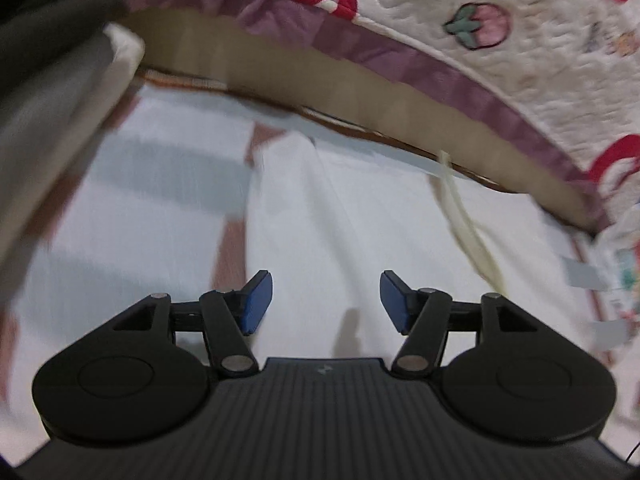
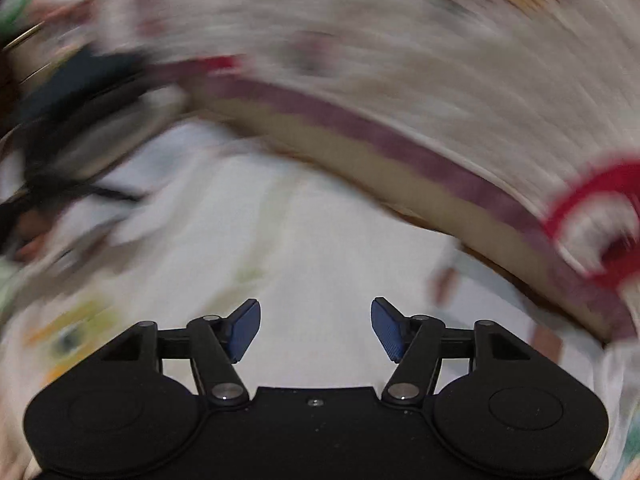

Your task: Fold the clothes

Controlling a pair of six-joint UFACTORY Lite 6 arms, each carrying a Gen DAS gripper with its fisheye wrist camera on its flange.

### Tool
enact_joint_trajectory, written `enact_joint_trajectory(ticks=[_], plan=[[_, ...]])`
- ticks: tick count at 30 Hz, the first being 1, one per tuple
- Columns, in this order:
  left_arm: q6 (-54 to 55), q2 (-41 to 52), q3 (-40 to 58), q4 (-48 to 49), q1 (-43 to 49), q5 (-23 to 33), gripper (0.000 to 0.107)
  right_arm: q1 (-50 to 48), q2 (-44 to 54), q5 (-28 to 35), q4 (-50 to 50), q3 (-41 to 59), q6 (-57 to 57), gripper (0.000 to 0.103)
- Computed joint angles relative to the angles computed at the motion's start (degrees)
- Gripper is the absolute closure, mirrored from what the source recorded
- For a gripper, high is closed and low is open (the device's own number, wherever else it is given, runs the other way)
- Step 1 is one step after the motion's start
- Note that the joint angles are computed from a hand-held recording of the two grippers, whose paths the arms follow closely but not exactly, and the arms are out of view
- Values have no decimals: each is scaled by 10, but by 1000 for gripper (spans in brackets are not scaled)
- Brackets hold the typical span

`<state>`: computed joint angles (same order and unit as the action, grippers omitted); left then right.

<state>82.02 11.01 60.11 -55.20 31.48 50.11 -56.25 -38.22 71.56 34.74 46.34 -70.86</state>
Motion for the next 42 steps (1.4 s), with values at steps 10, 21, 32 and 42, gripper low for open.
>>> enact_joint_trajectory(ticks=[10,21,32,42], plan=[[-40,205,180,-25,-102,-85,47,-66,290,-191,98,1,-78,70],[-32,178,218,-66,-115,-162,106,-42,280,-221,101,-16,-48,70],[62,-53,-75,-54,50,-25,49,-34,306,-235,114,-31,-32,66],[117,-70,-130,-40,18,30,50,18,360,-302,176,-21,39,56]])
